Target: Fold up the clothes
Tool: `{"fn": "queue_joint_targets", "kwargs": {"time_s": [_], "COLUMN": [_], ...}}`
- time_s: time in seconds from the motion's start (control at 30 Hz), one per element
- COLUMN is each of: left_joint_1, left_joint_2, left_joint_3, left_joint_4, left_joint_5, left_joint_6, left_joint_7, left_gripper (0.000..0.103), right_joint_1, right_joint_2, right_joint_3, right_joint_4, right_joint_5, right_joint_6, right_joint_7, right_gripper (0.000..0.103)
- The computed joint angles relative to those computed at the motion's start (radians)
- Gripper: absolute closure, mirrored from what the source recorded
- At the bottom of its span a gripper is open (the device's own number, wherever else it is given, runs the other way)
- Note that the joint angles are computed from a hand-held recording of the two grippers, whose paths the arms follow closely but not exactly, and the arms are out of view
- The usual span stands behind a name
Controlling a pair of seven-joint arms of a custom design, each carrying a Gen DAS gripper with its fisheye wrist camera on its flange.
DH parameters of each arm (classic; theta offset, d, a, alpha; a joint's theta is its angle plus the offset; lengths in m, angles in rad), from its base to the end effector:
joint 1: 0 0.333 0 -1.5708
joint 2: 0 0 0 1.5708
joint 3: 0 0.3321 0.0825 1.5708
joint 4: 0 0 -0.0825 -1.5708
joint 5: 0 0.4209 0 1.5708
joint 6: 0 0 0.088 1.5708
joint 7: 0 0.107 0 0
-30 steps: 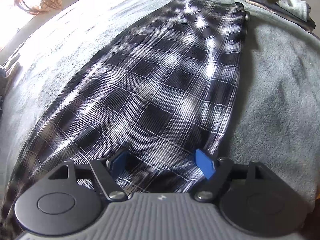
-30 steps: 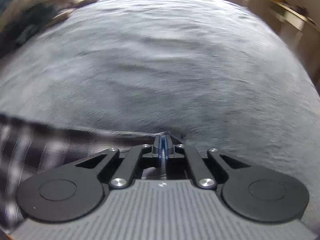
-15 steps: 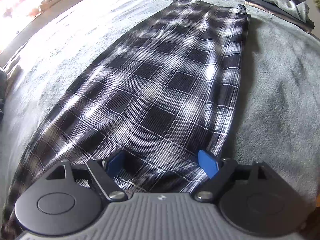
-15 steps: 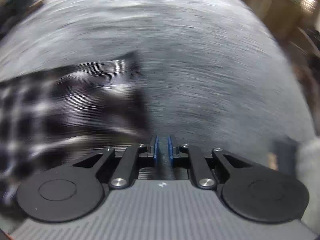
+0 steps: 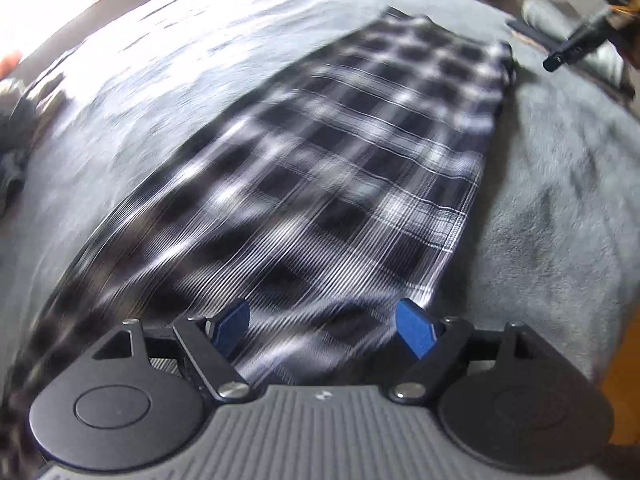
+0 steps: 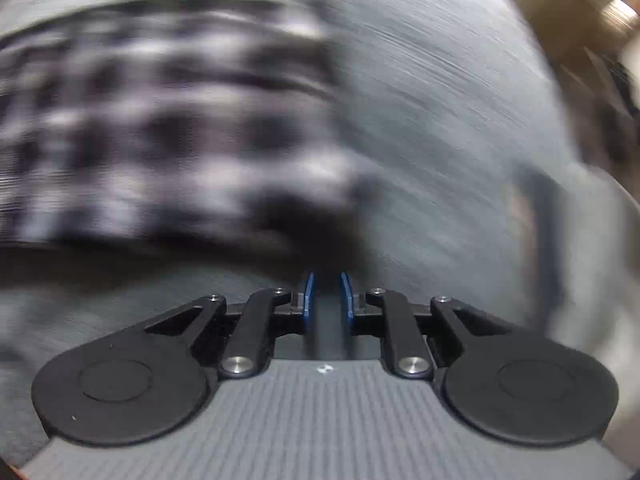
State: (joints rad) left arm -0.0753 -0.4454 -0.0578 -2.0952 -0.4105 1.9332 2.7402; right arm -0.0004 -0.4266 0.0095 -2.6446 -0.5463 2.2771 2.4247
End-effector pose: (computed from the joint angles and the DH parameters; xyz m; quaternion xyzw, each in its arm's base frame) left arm 0.4642 -0.0950 0.6438 -0.1752 0.9567 -0.2165 0.0849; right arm 0.4196 -0.0090 0.3828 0.4993 -0.8396 0.2088 0.0473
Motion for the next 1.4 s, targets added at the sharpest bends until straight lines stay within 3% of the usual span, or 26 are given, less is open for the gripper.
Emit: {"fn": "queue_joint_targets", "kwargs": {"time_s": [0.03, 0.1, 0.13, 0.23, 0.3, 0.4, 0.5, 0.57, 0.63, 0.67, 0.7, 0.73, 0.77, 0.87, 0.97, 1.03, 1.1, 1.2, 1.27, 1.33, 1.37, 1.4], "left_joint_1": [0.009, 0.032, 0.047, 0.091, 0.119, 0.154, 0.191, 0.215, 0.236, 0.241, 0.247, 0.252, 0.255, 0.261, 0.262, 0.262, 0.266, 0.276, 0.287, 0.297, 0.301, 0.302], "left_joint_2": [0.010, 0.043, 0.046, 0.064, 0.091, 0.124, 0.174, 0.210, 0.246, 0.263, 0.273, 0.283, 0.287, 0.299, 0.308, 0.325, 0.345, 0.375, 0.389, 0.398, 0.399, 0.401], "left_joint_3": [0.006, 0.013, 0.019, 0.035, 0.039, 0.039, 0.051, 0.050, 0.046, 0.043, 0.048, 0.053, 0.057, 0.067, 0.075, 0.075, 0.071, 0.066, 0.071, 0.077, 0.078, 0.077], "left_joint_4": [0.024, 0.080, 0.097, 0.149, 0.166, 0.175, 0.206, 0.229, 0.246, 0.258, 0.270, 0.282, 0.294, 0.327, 0.350, 0.359, 0.362, 0.367, 0.372, 0.378, 0.380, 0.382], "left_joint_5": [0.005, 0.017, 0.024, 0.049, 0.076, 0.123, 0.163, 0.213, 0.272, 0.283, 0.280, 0.277, 0.267, 0.232, 0.171, 0.145, 0.163, 0.209, 0.216, 0.199, 0.193, 0.194], "left_joint_6": [-0.025, -0.065, -0.084, -0.123, -0.106, -0.053, -0.022, -0.019, -0.027, -0.031, -0.037, -0.042, -0.043, -0.038, -0.009, 0.009, 0.012, -0.002, -0.022, -0.031, -0.032, -0.034], "left_joint_7": [-0.023, -0.080, -0.111, -0.194, -0.233, -0.284, -0.330, -0.375, -0.432, -0.464, -0.480, -0.495, -0.494, -0.482, -0.432, -0.404, -0.405, -0.453, -0.494, -0.507, -0.504, -0.498], "left_gripper": [0.022, 0.022, 0.022, 0.022, 0.022, 0.022, 0.022, 0.022, 0.025, 0.026, 0.026, 0.026, 0.026, 0.026, 0.025, 0.025, 0.025, 0.025, 0.025, 0.025, 0.025, 0.025], "right_joint_1": [0.026, 0.073, 0.050, 0.111, 0.185, 0.267, 0.255, 0.248, 0.225, 0.214, 0.179, 0.180, 0.216, 0.234, 0.252, 0.229, 0.237, 0.272, 0.282, 0.333, 0.350, 0.339], "right_joint_2": [-0.040, -0.085, -0.058, 0.103, 0.272, 0.466, 0.487, 0.406, 0.319, 0.299, 0.293, 0.287, 0.284, 0.377, 0.599, 0.741, 0.825, 0.833, 0.774, 0.739, 0.730, 0.723], "right_joint_3": [-0.009, -0.019, 0.028, 0.051, 0.031, 0.033, 0.054, 0.038, 0.034, 0.042, 0.079, 0.083, 0.056, 0.065, 0.097, 0.153, 0.151, 0.058, -0.015, -0.098, -0.119, -0.106], "right_joint_4": [-0.007, -0.023, -0.010, 0.069, 0.162, 0.310, 0.341, 0.262, 0.226, 0.248, 0.274, 0.296, 0.318, 0.407, 0.582, 0.719, 0.817, 0.838, 0.781, 0.798, 0.811, 0.822], "right_joint_5": [-0.015, -0.034, -0.002, 0.015, 0.101, 0.399, 0.431, 0.361, 0.270, 0.233, 0.196, 0.164, 0.141, 0.128, 0.322, 0.435, 0.467, 0.403, 0.354, 0.183, 0.127, 0.101], "right_joint_6": [-0.024, 0.058, 0.150, 0.434, 0.614, 0.683, 0.559, 0.474, 0.307, 0.173, 0.073, 0.028, 0.040, 0.255, 0.465, 0.499, 0.477, 0.366, 0.299, 0.113, 0.059, 0.060], "right_joint_7": [0.029, 0.082, 0.069, 0.044, -0.075, -0.416, -0.534, -0.487, -0.365, -0.314, -0.276, -0.247, -0.222, -0.240, -0.560, -0.761, -0.835, -0.713, -0.555, -0.340, -0.281, -0.245], "right_gripper": [0.088, 0.088, 0.088, 0.088, 0.088, 0.088, 0.088, 0.088, 0.088, 0.088, 0.087, 0.085, 0.085, 0.085, 0.087, 0.087, 0.087, 0.087, 0.088, 0.083, 0.084, 0.084]}}
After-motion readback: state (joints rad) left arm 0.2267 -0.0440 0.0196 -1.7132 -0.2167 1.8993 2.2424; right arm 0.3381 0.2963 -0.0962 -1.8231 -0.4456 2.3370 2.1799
